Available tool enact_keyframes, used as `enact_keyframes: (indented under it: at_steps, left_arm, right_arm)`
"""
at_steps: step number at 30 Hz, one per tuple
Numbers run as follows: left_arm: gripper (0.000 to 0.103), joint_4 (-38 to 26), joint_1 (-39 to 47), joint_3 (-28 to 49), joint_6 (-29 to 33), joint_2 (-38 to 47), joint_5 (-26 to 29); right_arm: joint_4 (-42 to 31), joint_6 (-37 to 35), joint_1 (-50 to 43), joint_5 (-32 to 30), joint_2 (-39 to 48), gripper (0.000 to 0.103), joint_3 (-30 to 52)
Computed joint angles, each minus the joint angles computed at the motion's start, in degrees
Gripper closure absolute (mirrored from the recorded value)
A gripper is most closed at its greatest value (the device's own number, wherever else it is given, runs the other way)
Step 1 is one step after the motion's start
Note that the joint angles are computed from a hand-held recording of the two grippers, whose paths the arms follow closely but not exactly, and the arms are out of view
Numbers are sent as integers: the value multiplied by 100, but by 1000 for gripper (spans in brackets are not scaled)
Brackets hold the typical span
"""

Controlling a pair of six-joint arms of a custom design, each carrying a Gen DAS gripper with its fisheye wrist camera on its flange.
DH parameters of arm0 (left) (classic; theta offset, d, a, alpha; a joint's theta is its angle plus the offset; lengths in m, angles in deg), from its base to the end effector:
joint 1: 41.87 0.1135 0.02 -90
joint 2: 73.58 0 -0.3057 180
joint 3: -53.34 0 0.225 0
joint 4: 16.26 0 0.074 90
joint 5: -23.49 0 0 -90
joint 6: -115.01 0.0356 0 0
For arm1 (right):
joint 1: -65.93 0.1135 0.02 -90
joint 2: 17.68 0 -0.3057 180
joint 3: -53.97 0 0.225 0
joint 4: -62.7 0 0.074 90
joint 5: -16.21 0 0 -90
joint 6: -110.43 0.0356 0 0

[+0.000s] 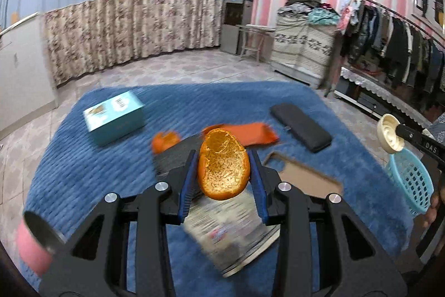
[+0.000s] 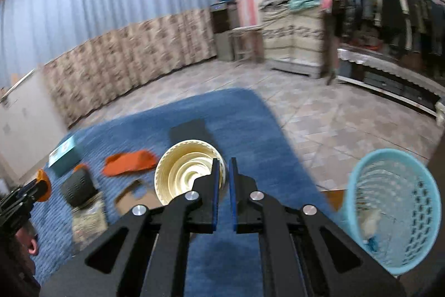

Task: Collect trash
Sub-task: 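Carry peel and lid over the teal basket and open both tools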

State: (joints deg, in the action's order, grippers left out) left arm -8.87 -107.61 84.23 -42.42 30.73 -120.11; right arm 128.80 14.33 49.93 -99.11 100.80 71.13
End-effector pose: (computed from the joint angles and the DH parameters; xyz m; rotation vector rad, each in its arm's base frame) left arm 0.1076 -0.1691 0.1071 -0.2600 2.1281 0.0126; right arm 0.2045 -0.0428 0.1003 -0.0628 2.1289 0.2563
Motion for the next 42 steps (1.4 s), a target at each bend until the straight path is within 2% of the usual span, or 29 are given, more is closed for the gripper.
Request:
enact_keyframes:
  at_steps: [6,11,16,20,24,28,36,42]
  left_arm:
    - [68,332,189,886,1086,348,149]
    - [68,320,180,1617,1575,674,273]
    - [68,54,7,2646,2124,1120,170]
    - [67,-85,-86,3541,2481,1607,181]
    - [68,-280,-145,4502,2804,2178,360]
    - [68,-502,-214,5713,3183,2944,757]
    - [68,-1480,-243,8091,3486,4294,1484]
    - [67,-2729,-269,10414,3765,5445,1878]
  right_arm:
    - [-859,-462,-1225,-648,-498,96,308]
    - [-1235,-755,-2144,-1134,-615,96,494]
    - [-1339,-786,-3087,-1661,-417,96,865]
    - [-1603,-818,-3733,-1819,-125,96,1346]
    - [-1959,-781,-4268,-1929,249,96,1918]
    - [-2308,-454,-4552,-2008,703,96,2566]
    - [-2945,-398,-4610,-1507,1261,96,3423]
    - [-3554,-408,-4738,-1304,1640,96,4020]
